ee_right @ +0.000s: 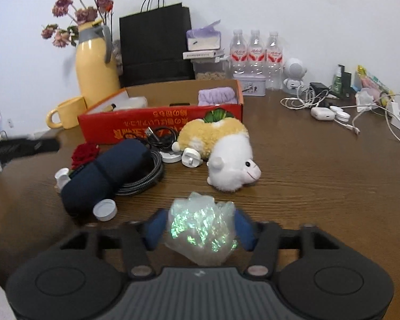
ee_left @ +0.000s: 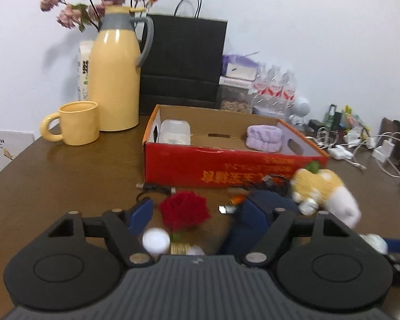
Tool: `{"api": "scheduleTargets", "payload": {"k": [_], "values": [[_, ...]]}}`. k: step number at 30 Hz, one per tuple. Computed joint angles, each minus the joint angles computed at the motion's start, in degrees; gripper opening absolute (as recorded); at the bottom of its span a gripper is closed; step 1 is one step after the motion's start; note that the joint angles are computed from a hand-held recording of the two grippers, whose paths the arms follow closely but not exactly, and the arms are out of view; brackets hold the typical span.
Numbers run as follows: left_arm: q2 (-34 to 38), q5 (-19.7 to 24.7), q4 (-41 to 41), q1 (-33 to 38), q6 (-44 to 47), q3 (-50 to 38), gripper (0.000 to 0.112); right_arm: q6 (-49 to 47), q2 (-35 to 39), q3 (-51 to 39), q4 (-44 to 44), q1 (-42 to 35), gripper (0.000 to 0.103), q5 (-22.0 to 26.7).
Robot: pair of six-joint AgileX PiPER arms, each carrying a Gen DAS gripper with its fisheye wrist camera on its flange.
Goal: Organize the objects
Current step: 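Grasp the red rose with the left gripper while the right grasps the iridescent bag, then carry the rose and iridescent bag into the box and release both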
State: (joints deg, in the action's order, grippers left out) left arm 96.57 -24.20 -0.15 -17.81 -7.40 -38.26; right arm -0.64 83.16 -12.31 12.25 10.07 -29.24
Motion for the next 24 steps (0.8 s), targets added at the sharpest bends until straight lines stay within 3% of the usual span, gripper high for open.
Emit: {"api": "scheduleTargets", "payload": {"k": [3, 6, 11, 14, 19, 24], "values": [[6.8, 4.3, 1.2, 0.9, -1.2, -8.3, 0.07, 1.1, 2.5, -1.6, -3.6, -0.7, 0.046, -0.9], [11.3, 8.5, -6.5, 0.4, 6.1, -13.7, 0.057, 1.9, 4.3, -3.5, -5.9, -1.1, 0.045, -0.7], [12.5, 7.2, -4.3, 0.6, 5.5, -13.3, 0.038, 2.0, 7.5, -5.7, -7.4, -1.2, 0.044, -1.3], [10.7, 7.2, -3.6, 0.3, 5.8, -11.9, 0.026, 1.1, 8.1, -6.2, -5.9, -0.4, 0.04, -1.5], [3.4, 5.4, -1.6, 0.0, 3.3, -5.2, 0.023, 1.0, 3.2, -4.1, -3.9, 0.7, 0.037, -1.6], [-8.5, 2.8, 3.4, -1.1, -0.6, 5.1, 0.023, -5.5, -7.5, -0.2, 4.2, 4.1, 0.037, 1.1]]}}
